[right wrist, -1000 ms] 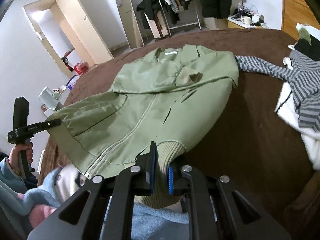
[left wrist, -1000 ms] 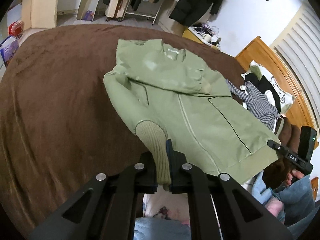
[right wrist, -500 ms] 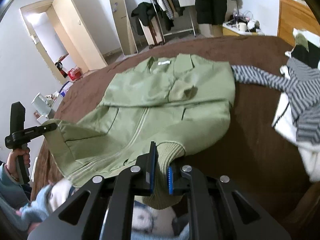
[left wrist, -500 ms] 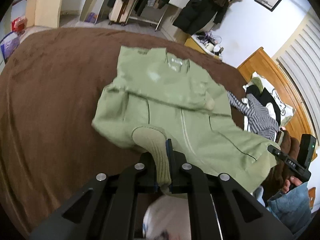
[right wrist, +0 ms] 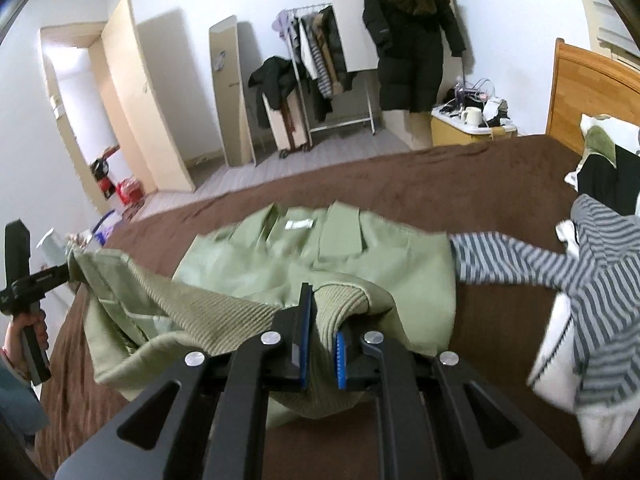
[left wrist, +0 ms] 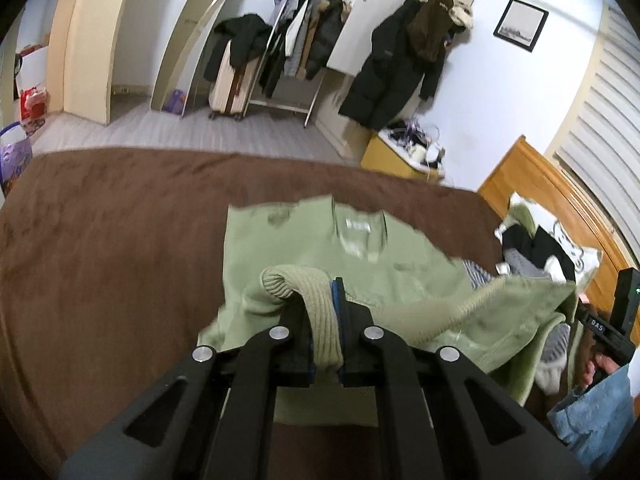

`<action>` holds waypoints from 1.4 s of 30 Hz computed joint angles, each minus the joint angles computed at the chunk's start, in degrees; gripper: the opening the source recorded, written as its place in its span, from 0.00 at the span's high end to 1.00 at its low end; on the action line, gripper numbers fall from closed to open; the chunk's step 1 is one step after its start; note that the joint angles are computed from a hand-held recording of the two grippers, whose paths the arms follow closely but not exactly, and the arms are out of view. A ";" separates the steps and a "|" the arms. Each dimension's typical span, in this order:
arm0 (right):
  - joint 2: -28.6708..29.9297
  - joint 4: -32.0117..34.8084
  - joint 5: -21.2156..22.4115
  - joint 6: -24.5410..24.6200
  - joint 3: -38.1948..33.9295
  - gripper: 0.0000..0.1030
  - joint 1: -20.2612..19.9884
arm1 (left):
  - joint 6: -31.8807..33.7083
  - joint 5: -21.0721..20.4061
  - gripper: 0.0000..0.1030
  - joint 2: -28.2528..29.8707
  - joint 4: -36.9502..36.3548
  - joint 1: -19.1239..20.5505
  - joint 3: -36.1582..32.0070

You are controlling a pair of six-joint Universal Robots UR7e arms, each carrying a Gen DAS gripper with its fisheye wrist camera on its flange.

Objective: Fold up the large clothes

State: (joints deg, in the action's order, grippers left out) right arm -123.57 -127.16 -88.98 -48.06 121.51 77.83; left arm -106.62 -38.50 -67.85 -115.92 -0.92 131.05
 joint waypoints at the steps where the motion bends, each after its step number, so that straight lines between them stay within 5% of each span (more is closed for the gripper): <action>1: 1.63 -2.08 -0.48 0.59 -0.09 0.90 0.83 | 1.98 1.37 0.91 0.12 -0.96 1.52 -0.17; 9: 18.16 -18.26 -5.59 5.12 -3.40 0.90 5.58 | 23.92 9.08 0.91 5.88 -18.64 15.10 -3.44; 14: 27.81 -25.06 -9.56 5.67 -6.80 0.90 6.00 | 35.71 9.41 0.91 9.75 -27.00 24.38 -5.93; 21: 40.08 -30.11 -15.30 3.47 -9.87 0.90 3.55 | 48.07 4.38 0.90 14.79 -39.45 35.75 -6.45; 28: 46.49 -32.13 -17.51 3.94 -11.90 0.89 1.35 | 53.68 1.91 0.87 18.76 -44.32 41.23 -7.55; 37: 45.42 -32.96 -16.65 2.99 -10.80 0.84 1.40 | 54.89 1.22 0.82 17.91 -47.12 40.79 -6.32; 39: 44.08 -31.43 -16.21 3.76 -10.59 0.77 1.84 | 54.42 0.49 0.75 16.98 -46.75 40.34 -6.19; 42: 41.81 -29.92 -15.01 4.19 -9.78 0.64 2.36 | 55.49 0.25 0.40 15.96 -46.33 38.80 -6.20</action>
State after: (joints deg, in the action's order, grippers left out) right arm -81.76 -157.09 -103.99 -43.86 111.73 80.19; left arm -51.13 -38.25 -51.89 -162.25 37.88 124.85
